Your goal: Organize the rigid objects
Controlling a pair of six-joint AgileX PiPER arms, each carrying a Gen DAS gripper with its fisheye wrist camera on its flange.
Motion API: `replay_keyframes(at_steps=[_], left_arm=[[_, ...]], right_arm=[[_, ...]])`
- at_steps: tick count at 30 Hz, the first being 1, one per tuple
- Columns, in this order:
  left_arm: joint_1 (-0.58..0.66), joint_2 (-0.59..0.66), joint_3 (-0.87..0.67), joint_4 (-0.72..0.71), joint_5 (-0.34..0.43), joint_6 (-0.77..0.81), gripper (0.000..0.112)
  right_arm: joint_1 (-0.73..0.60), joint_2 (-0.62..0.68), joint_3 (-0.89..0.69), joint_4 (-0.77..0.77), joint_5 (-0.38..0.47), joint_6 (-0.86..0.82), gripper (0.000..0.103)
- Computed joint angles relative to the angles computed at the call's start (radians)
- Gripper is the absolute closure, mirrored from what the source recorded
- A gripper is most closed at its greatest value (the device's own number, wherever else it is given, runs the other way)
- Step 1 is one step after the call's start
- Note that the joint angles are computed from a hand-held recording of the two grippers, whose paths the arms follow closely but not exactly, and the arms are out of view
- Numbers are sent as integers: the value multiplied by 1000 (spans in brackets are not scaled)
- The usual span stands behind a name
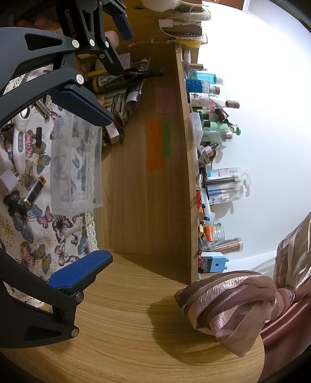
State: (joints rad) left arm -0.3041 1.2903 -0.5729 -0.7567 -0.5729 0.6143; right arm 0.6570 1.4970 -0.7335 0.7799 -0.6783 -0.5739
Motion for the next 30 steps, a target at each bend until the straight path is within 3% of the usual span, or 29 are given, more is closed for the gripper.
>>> replay_keyframes(at_steps=[6,10,15,20,22,27,30], left_arm=[[7,-8,7,40,8,-27,9],[46,5,16,155,35,-116,9],[156,62,-2,339,129,-278,9],[244,167,-40,381,197,-329,9],[264,206,-51,397,222,-343,19],[295,280,-79,521,287,-462,23],[306,323,-94,551,317,-485,33]], right_arm=[[-6,-2,1,-9,9,9,0],[-17,15,-17,-9,41,7,0],[-40,84,-64,30,102,-50,0],[-90,148,-108,51,211,-87,0],[-115,167,-122,53,263,-92,0],[-171,236,-169,67,385,-109,0],[-190,270,-183,82,426,-128,4]])
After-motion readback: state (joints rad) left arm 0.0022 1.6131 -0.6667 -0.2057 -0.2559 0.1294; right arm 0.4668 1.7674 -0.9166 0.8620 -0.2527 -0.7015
